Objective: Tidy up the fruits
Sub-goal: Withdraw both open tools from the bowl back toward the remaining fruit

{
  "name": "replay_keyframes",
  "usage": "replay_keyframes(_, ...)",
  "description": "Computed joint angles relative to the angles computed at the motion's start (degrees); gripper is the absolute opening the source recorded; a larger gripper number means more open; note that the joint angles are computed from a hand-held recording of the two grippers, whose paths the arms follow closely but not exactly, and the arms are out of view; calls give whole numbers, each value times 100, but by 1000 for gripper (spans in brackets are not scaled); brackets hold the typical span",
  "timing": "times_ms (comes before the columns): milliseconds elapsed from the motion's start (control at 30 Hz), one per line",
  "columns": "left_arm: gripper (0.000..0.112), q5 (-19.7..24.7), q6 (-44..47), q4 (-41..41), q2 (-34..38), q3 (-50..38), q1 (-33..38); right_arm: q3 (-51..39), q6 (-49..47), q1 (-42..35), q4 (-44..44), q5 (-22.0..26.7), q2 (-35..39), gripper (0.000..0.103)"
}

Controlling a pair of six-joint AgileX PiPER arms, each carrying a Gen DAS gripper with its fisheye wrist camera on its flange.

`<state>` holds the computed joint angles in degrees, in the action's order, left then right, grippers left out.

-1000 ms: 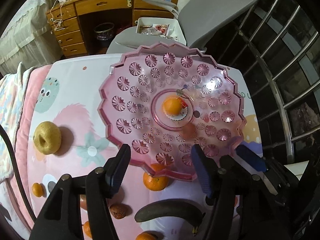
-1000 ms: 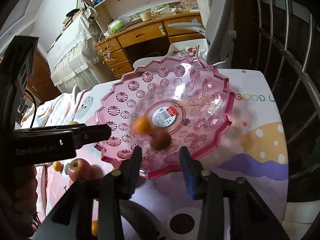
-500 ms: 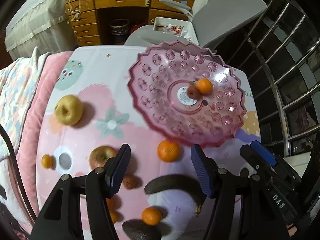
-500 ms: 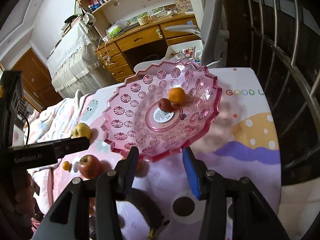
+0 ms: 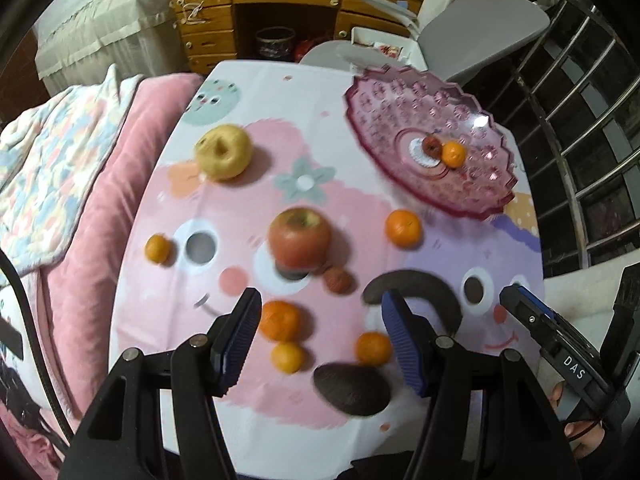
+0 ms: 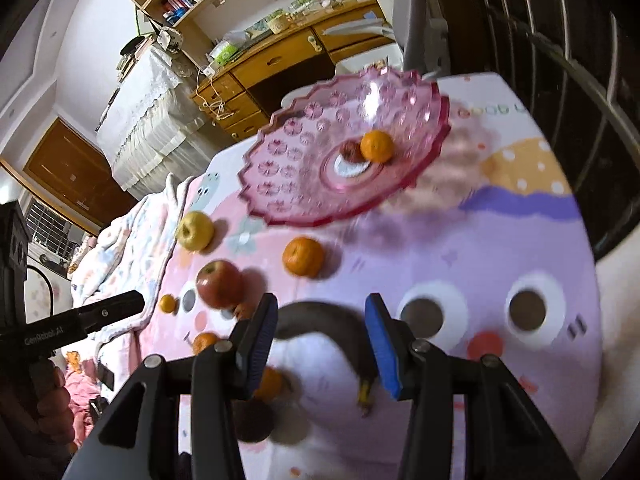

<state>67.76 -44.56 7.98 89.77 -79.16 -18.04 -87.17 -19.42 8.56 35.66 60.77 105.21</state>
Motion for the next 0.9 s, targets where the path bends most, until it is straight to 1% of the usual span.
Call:
replay_keyframes(67,61,-14,93,-57,-237,252,60,216,99,55,-45,1,-151,46)
replay_keyframes(200,61,-54,482,-190,-653,639,252,716,403,183,-64,-167,-534,46)
replay_keyframes(333,61,-196,1162,-498,-993,944,643,1056,967,373,-222,-369,-860,46)
replay_keyframes(433,62,-251,1890,-872,-1238,1133,1101,1274,1629,607,-570,-564,-1184,46)
replay_keyframes(633,63,-201,3328,-1519,-1382,1307,1917,1695,3150,1371,-1465,-1003,-1837,46)
replay_keyframes(800,67,-44,4555,-1948,-1402,1391,2559,2010,4479,2109,-2220,-1234,-2235,46)
replay_keyframes(900,69,93,5249,-2129,-1369,1430,2899,2165,5548,2707,-2866,-1331,-2415,47)
